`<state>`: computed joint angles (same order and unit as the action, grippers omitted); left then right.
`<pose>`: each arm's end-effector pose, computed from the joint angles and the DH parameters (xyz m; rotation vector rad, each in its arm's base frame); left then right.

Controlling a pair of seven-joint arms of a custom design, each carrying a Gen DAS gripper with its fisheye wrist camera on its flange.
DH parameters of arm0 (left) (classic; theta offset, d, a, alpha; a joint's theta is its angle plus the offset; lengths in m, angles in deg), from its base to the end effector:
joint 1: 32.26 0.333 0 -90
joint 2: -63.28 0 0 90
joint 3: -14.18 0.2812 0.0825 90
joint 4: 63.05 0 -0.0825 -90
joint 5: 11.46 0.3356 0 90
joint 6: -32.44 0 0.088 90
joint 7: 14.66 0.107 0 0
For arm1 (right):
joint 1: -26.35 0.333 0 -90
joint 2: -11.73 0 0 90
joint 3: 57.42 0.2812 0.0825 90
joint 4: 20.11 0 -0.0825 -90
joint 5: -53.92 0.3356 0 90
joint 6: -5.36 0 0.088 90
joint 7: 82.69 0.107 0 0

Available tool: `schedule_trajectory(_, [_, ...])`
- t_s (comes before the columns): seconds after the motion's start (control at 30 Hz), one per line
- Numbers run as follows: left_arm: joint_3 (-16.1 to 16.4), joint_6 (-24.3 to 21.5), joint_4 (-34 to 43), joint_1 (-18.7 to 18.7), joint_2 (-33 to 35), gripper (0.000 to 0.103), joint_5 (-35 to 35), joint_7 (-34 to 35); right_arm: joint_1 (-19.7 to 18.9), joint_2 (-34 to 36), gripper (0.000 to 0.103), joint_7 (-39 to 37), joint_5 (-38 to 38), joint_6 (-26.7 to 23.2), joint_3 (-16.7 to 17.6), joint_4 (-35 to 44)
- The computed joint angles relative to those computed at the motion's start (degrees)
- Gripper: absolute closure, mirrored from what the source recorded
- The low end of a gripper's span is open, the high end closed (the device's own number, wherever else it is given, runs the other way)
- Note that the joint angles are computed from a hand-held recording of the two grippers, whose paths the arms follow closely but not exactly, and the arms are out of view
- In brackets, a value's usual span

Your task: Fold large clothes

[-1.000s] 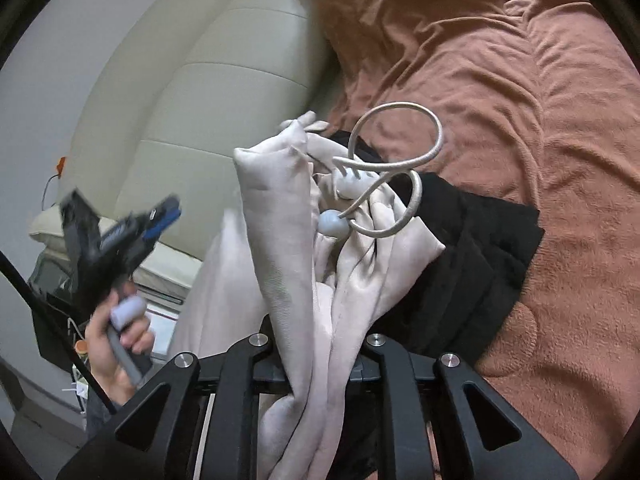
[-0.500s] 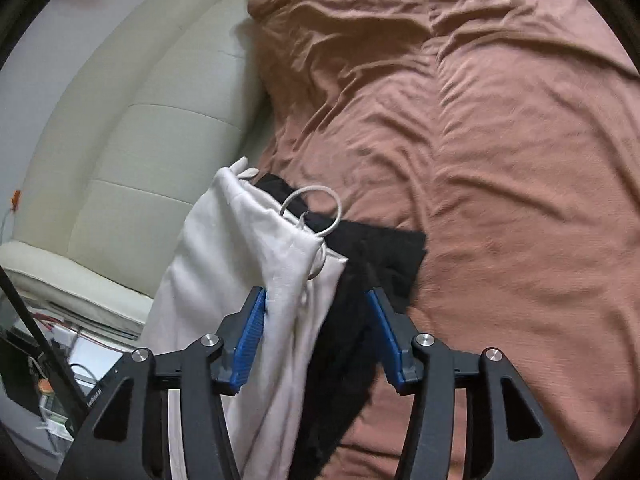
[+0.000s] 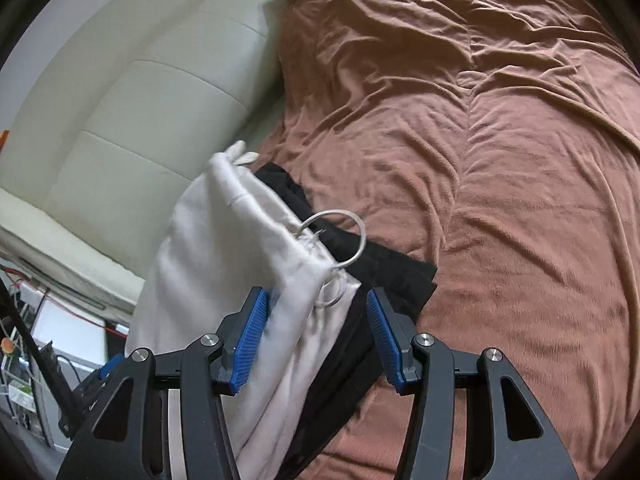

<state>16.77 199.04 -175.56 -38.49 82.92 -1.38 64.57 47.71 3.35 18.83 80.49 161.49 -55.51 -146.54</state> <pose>0.6068 -0.0514 0.3669 -1.8257 1.9031 -0.5560 0.4739 0.1864 0.5048 -1.5729 1.8385 -0.0277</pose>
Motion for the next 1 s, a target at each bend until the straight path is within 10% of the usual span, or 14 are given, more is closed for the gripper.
schedule_trajectory(0.3, [3.1, -5.2, 1.0, -3.6, -1.0, 0.053, 8.5, -7.4, -3.1, 2.4, 0.054, 2.5, -1.9, -2.3, 0.3, 1.2])
schedule_trajectory(0.6, [-2.9, -2.3, -5.8, 0.5, -9.0, 0.053, 5.6, -6.5, -2.0, -6.2, 0.053, -0.4, -5.2, -4.1, -1.1, -1.4])
schedule_trajectory(0.83, [-6.6, 5.1, -14.0, 1.8, -17.5, 0.009, 1.6, -7.1, -0.7, -15.7, 0.031, 0.5, -12.0, -9.7, -0.9, -3.8])
schedule_trajectory(1.0, [-10.3, 9.5, -20.4, 3.4, -24.4, 0.001, 5.1, -12.1, -0.9, -24.4, 0.015, 3.1, -18.2, -13.6, 0.5, -6.2])
